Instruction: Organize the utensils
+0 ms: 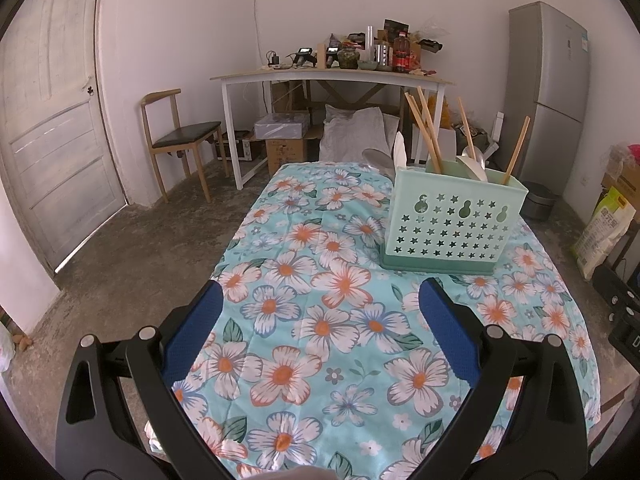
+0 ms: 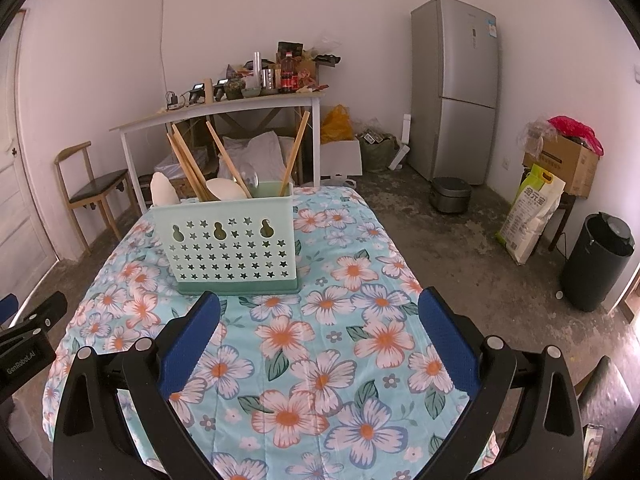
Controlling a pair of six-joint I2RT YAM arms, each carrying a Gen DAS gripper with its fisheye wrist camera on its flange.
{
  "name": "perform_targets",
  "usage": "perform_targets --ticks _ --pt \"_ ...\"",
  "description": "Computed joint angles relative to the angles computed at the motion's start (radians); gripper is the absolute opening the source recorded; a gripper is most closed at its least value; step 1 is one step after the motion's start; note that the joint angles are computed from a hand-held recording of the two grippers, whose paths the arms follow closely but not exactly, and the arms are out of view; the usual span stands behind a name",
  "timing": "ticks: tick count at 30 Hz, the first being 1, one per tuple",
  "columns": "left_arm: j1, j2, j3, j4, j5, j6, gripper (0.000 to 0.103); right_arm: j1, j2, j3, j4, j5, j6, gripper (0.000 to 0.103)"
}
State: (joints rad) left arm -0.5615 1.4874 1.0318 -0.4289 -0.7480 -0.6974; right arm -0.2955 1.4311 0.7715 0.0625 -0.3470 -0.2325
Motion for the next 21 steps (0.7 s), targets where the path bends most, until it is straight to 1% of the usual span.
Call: perform_targets --ticks 21 --pt "0.001 0.001 0.006 -0.005 0.004 -0.003 0.095 0.019 -0.007 0.0 -0.006 0.013 0.005 0.096"
